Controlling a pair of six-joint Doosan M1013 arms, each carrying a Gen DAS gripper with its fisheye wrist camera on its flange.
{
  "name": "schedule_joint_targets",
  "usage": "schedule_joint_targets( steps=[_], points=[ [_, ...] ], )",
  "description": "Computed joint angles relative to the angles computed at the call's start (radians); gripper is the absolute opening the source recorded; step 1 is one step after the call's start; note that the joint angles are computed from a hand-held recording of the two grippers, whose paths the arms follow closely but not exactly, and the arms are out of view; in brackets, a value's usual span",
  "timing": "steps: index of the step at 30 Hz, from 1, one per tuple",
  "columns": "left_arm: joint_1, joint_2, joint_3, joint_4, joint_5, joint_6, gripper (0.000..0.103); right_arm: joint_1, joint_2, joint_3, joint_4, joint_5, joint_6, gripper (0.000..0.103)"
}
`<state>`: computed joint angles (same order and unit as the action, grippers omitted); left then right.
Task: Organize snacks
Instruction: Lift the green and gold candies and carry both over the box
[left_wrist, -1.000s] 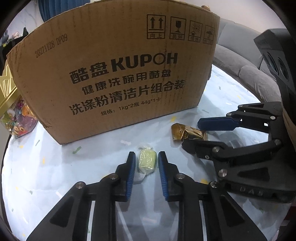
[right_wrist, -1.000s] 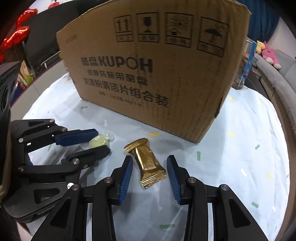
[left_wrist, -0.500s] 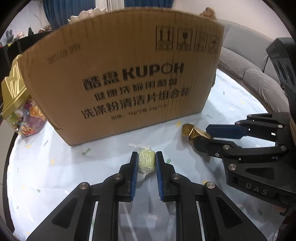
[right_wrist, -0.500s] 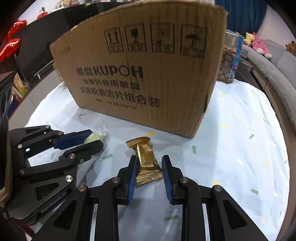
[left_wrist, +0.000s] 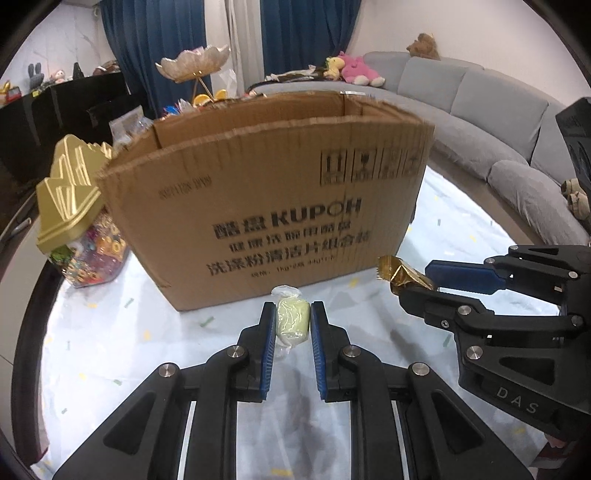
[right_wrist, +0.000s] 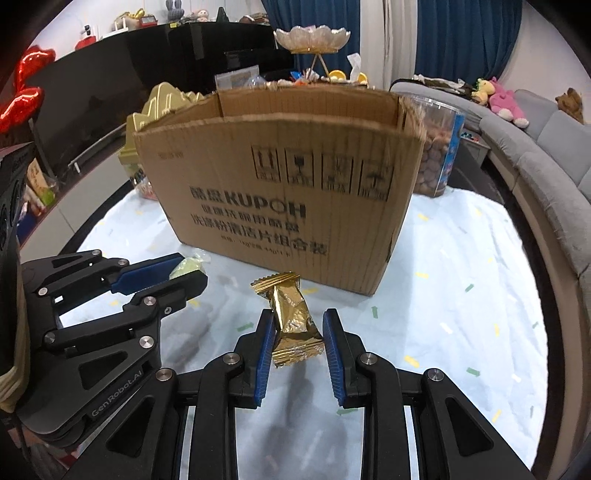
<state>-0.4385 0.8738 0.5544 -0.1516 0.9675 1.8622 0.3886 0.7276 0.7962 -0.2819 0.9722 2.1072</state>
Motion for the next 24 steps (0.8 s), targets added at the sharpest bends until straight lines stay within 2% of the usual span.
schedule_joint_targets(
  steps=[13,24],
  points=[
    [0.004,-0.075,0.067,0.037,-0.063,-0.070,0.019,0.032,-0.008,-0.060,-0.098,0.061,0.079,0.028],
    [0.012,-0.078,0.021,0.067,-0.055,-0.125,0.019,0.047,-0.004,-0.118,-0.161,0.100,0.125,0.028]
  ],
)
